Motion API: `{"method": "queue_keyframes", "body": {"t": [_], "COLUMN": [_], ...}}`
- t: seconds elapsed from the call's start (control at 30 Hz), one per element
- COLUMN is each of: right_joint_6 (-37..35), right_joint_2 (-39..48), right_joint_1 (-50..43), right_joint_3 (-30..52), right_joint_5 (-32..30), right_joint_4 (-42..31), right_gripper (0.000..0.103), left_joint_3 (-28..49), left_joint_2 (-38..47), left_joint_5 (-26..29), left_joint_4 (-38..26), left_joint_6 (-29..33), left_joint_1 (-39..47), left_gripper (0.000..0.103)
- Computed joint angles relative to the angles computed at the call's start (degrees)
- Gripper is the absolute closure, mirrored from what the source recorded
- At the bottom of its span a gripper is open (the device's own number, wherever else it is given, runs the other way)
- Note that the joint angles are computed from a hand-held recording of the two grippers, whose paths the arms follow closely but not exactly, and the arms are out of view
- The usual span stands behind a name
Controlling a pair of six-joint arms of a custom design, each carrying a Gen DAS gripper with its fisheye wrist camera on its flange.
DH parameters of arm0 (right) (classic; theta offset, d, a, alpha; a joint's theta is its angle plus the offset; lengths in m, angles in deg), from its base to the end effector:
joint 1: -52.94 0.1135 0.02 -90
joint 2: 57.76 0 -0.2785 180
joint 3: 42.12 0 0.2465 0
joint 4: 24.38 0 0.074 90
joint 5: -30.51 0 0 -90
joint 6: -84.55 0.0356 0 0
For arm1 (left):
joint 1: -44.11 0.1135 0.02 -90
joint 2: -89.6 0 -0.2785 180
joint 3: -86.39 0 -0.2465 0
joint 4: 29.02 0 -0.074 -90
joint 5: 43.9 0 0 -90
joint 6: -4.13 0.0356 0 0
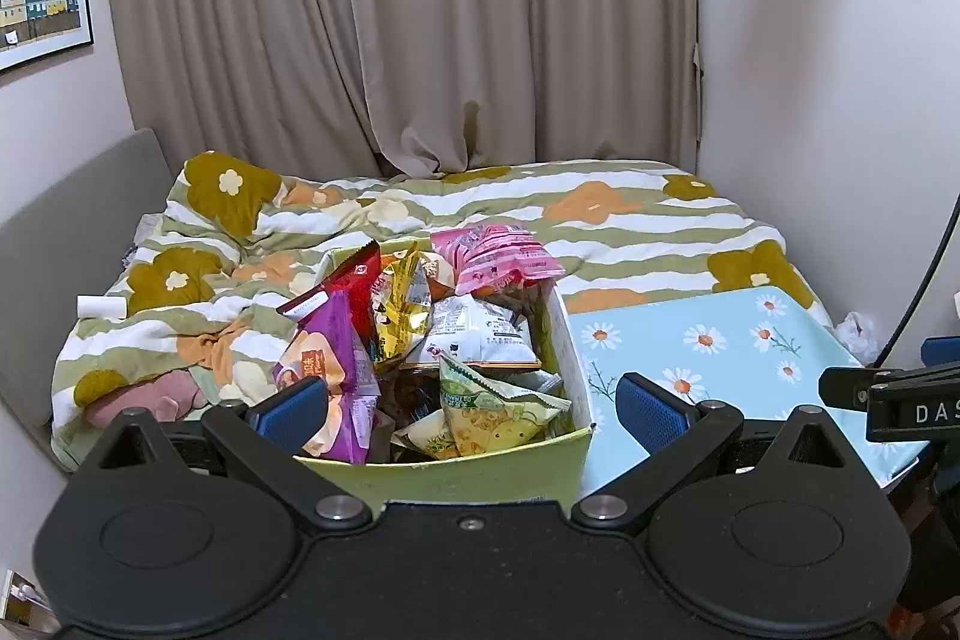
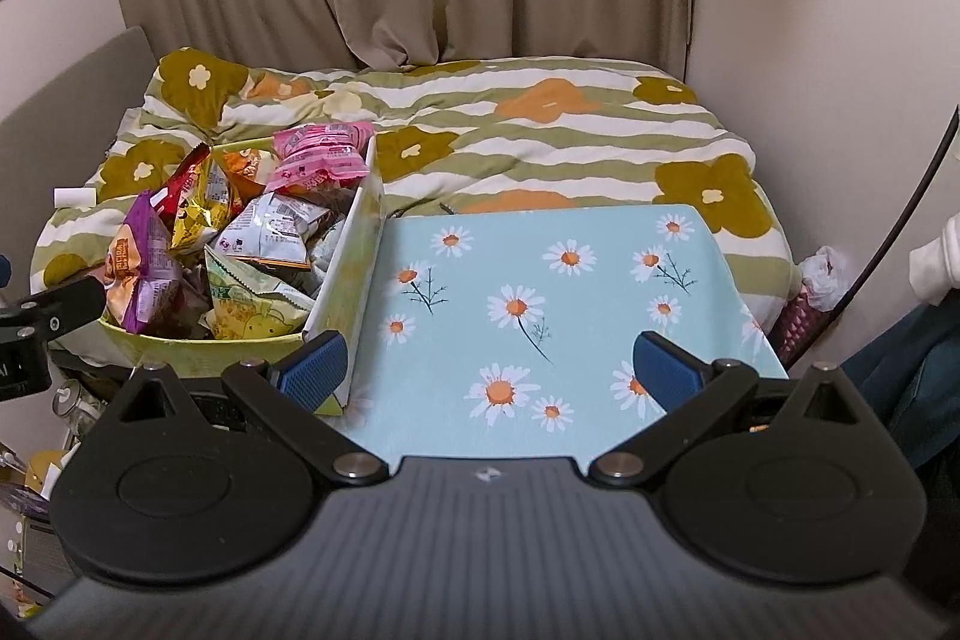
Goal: Organize snacks
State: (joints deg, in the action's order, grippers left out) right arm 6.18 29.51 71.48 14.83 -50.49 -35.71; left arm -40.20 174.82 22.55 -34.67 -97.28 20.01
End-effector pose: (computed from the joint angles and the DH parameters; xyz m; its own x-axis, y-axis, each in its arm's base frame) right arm 0.2872 0.0905 0.1947 -0.6581 -0.0107 -0.7528 -0.0720 0.9962 0.0488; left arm 0.2714 -0.1058 0.1962 -0.5610 0.0523 -0.8262 -0.0267 0.9963 0.0812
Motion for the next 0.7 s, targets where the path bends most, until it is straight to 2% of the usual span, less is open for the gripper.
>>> {"method": "queue_keyframes", "body": {"t": [0.7], "right_joint_6": [1.2], "right_joint_2": [-0.1], "right_joint_1": [1.1], "right_joint_3": [-0.3], "right_joint_5": [0.9], "right_joint_4": [-0.1], "right_gripper": [0.000], "left_joint_3": [-0.3], "left_joint_2": [-0.6], "left_joint_5": [0.2], "left_joint_4": [-0.2], "left_joint_6": [0.3], "left_joint_1": [0.4], "left_gripper": [0.000]}}
